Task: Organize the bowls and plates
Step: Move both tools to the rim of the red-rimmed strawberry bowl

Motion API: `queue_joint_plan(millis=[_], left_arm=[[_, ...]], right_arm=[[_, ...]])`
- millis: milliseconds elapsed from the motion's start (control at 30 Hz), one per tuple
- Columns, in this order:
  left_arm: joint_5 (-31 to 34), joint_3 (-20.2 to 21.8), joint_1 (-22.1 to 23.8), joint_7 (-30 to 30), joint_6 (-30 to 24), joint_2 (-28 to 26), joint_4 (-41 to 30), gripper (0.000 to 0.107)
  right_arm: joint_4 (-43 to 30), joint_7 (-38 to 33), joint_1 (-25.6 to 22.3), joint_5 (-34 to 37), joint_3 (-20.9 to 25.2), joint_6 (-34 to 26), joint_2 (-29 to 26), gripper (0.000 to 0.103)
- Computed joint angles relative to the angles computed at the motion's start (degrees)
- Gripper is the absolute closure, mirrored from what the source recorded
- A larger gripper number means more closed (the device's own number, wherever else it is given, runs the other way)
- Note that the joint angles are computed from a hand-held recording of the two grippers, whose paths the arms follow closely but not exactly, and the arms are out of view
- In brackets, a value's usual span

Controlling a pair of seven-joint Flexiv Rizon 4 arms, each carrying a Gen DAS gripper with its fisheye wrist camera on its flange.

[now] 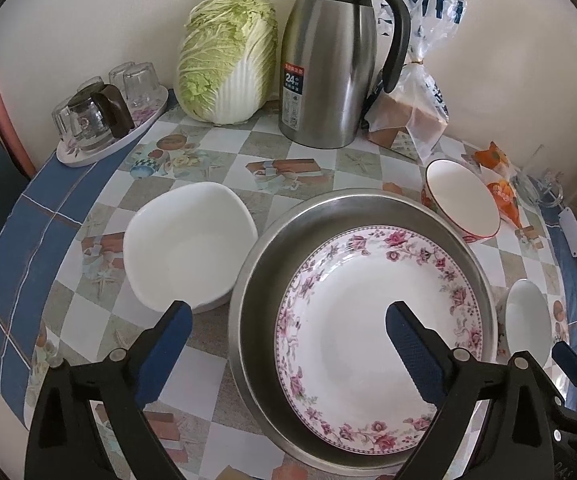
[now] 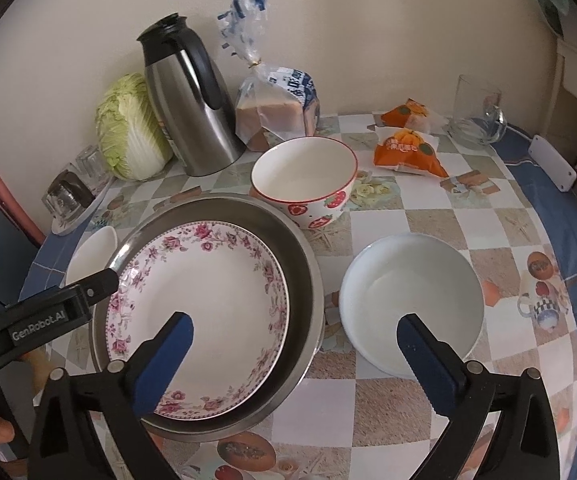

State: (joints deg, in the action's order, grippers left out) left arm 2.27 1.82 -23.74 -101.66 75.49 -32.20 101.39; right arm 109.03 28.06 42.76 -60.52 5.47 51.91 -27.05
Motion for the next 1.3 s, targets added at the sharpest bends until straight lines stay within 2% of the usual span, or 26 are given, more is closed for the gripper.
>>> queue_joint_plan(millis=[167,300,433,667,800,867,1067,1167,1300], left_arm=[[0.59,0.66,-0.54,-0.71,0.7,-0.07,0.03,0.009],[-0.11,-0.5,0.35,0.24,2.34,-0.11,0.84,0.009],[-2.73,-3.61,2.55,3.28,2.15,-0.14,1.35,0.009],[-3.44,-2.98,1.65,5.45,-0.21,-0.92,-2.2,0.009],[-6.06,-6.66,4.25,10.59,-2.28,-1.45,-4.96,0.009],[-6.88,-6.81,4.3,11.74,-2.8,-1.72,-6.64,0.009],[-3.65,-2.2,0.35,10.45,-6.29,-4.66,-15.97,0.009],[-3.39,-3.17,0.51,12.12,-8.99,-6.61,-20.33,0.009],[-5.87,-6.06,1.86,15.32,-12.48,-9.4,-25.24,0.009]], right_arm=[[1.28,2.46,0.11,-1.97,-0.13,-0.88,1.2,0.0],[2.14,3.8,-0.57,-1.69,0.52,-0.71,1.66,0.0],[2.66,5.81,-1.21,-2.8,0.43,1.03,1.68,0.0],[2.27,5.55,-1.85,-2.23,0.21,2.08,1.29,0.0],[2.27,4.32,-2.51,-1.41,0.04,1.68,2.05,0.0],[2.43,4.15,-3.03,-1.45,-0.08,1.98,2.51,0.0],[1.59,-0.54,-5.52,1.99,0.42,2.05,3.48,0.0],[0.04,-6.23,-6.69,5.12,0.55,2.12,3.0,0.0],[-1.12,-10.32,-7.51,7.15,-0.24,2.66,2.91,0.0]])
